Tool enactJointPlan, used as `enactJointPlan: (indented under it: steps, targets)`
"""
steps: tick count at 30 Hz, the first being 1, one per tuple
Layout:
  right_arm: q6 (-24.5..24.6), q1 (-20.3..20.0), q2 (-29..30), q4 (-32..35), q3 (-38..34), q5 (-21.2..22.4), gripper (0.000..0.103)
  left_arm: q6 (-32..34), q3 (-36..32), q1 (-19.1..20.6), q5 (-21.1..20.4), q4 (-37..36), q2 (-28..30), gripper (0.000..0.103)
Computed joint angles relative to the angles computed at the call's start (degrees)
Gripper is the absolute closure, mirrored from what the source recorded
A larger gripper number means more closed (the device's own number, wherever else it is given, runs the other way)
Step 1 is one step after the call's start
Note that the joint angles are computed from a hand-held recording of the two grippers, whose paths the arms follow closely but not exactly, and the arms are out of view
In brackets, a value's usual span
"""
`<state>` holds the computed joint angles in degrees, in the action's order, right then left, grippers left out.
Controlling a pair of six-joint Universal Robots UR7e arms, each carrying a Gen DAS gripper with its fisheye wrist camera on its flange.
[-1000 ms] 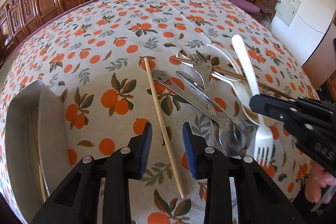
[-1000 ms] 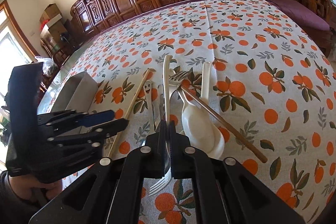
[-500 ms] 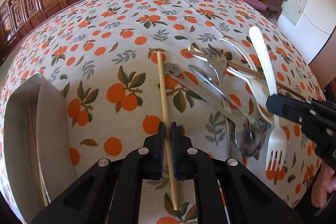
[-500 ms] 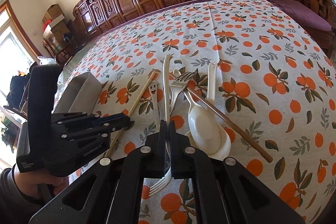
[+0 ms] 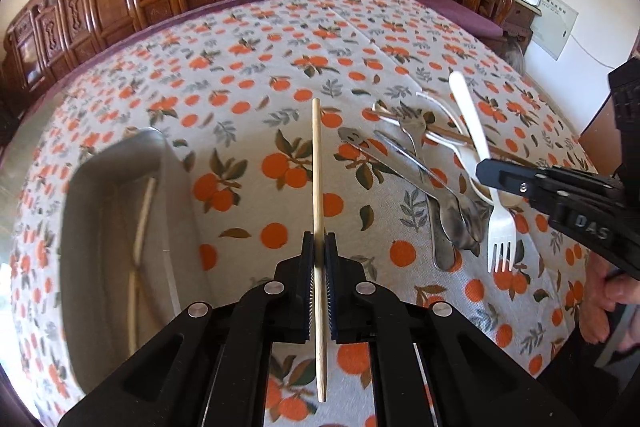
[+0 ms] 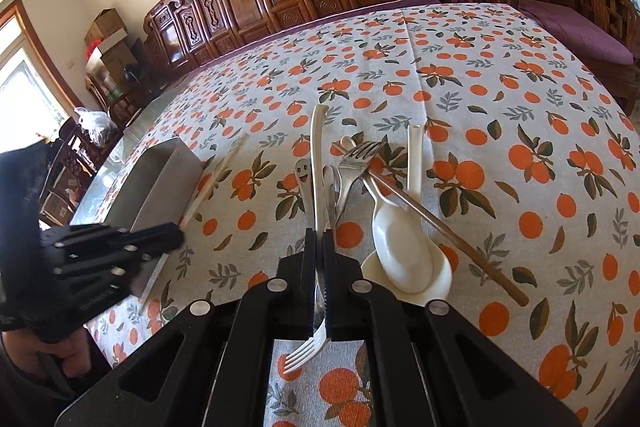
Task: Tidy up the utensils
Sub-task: 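Grasp another wooden chopstick with the left tool while the right tool holds the fork, then carry the chopstick and white fork into the grey tray and open both tools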
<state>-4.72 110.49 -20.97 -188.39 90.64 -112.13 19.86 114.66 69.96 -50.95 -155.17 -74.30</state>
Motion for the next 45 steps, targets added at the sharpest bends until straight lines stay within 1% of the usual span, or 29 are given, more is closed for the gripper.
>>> enactJointPlan:
  steps: [6, 15, 21, 32, 36, 45]
  targets:
    - [-0.63, 0.27, -0.45, -1.11, 1.03, 0.86, 0.099, 0.82, 0.98, -1.04, 0.03, -0.67, -3.45, 0.099]
    - [-2.34, 1.84, -0.76, -2.16, 1.92, 3.33, 0.099, 3.38, 0.82, -0.70, 0.07, -1.66, -6.88, 0.099]
    - [-3.26, 3.26, -0.34, -2.43, 1.64, 4.89, 0.099, 3.73, -1.17, 1.81, -0.67, -1.48, -7.25, 0.099]
    - [-4.13, 4.33, 1.02, -0.73, 0.18, 4.70, 0.099, 0.71, -4.88, 8.52, -2.28, -1.09, -5.46, 0.099]
    - [-4.12, 4.44, 1.37, -0.18, -0.26, 4.41, 0.099, 0.17, -5.96, 9.76, -0.74, -1.16, -4.24, 0.099]
    - [-4.74, 5.87, 2.21, 3.00, -3.22, 3.85, 0.099, -2.24, -7.52, 11.03, -0.14, 1.03, -3.37, 0.099]
